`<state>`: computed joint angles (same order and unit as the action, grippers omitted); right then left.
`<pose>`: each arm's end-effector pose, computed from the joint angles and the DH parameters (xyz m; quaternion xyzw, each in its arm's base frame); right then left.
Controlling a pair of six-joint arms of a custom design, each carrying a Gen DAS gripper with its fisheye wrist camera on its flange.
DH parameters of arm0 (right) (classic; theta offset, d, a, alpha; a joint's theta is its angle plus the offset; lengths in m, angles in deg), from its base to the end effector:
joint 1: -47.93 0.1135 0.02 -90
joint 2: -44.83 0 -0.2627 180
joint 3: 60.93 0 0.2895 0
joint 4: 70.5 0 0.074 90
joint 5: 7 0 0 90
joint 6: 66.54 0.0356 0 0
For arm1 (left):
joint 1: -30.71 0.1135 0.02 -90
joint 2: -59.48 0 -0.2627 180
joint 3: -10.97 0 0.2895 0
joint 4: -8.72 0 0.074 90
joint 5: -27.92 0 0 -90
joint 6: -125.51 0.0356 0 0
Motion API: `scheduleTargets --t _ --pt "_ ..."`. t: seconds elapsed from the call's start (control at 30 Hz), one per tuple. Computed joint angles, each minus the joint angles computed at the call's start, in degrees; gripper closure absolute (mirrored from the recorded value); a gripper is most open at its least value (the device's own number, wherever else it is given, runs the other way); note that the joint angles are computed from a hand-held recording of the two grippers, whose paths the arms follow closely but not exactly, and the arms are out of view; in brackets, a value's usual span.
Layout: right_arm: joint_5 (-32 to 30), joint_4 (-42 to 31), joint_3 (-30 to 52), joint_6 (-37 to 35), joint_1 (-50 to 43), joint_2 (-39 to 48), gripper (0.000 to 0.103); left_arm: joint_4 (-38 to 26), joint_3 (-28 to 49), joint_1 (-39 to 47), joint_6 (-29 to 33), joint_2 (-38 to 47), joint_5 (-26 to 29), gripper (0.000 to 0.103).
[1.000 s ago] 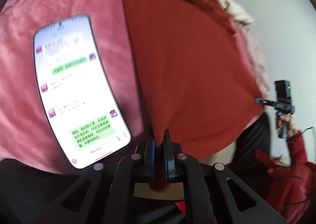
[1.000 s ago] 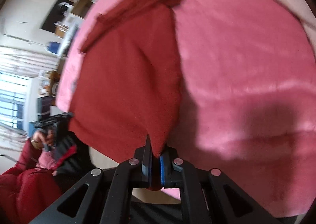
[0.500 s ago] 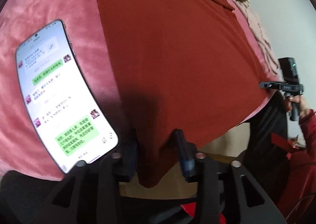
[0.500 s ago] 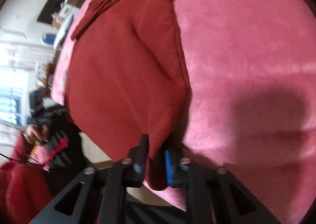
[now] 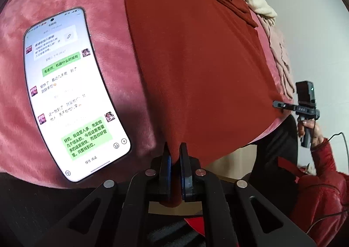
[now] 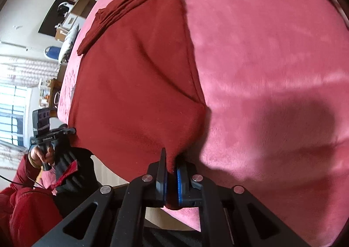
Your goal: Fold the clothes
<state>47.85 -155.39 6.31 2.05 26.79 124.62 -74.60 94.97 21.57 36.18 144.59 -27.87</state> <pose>0.2337 -0.0684 0.2069 0.0173 0.9514 0.3032 0.0517 0.2901 -0.0670 0.2667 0.0959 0.9499 -0.2964 0.0246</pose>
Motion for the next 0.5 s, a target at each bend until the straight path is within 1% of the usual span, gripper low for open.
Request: scheduleTargets --t 0.1,0.17,0.23,0.33,0.37,0.43,0.5 --pt "-2.1 -0.7 -0.2 0.9 -1.2 0.2 0.098 0.7 0.8 0.9 -2.8 0.4 4.4 0.097" --pt "-4.7 -2.3 0.8 1.1 -2.6 1.0 0.098 1.1 1.5 2.9 -4.5 0.3 9.8 0.097" --pt "-7.1 -4.4 3.1 1.2 -3.7 2.3 0.098 1.1 2.9 4.3 -5.7 0.9 13.8 0.096" --pt "-8.8 -8.3 8.7 1.7 -3.0 6.1 0.098 3.0 5.0 5.7 -9.6 2.4 19.6 0.096" --pt "-9.3 -9.7 11.0 1.9 -2.5 7.7 0.098 4.2 5.8 6.2 -11.3 3.0 21.4 0.097" --pt "-12.8 -12.5 18.4 2.9 -1.7 12.4 0.098 9.4 6.9 7.5 -17.5 4.3 24.5 0.097" --pt "-17.9 -13.7 26.8 5.9 -1.3 18.0 0.098 17.2 7.8 8.8 -25.6 6.1 26.5 0.097"
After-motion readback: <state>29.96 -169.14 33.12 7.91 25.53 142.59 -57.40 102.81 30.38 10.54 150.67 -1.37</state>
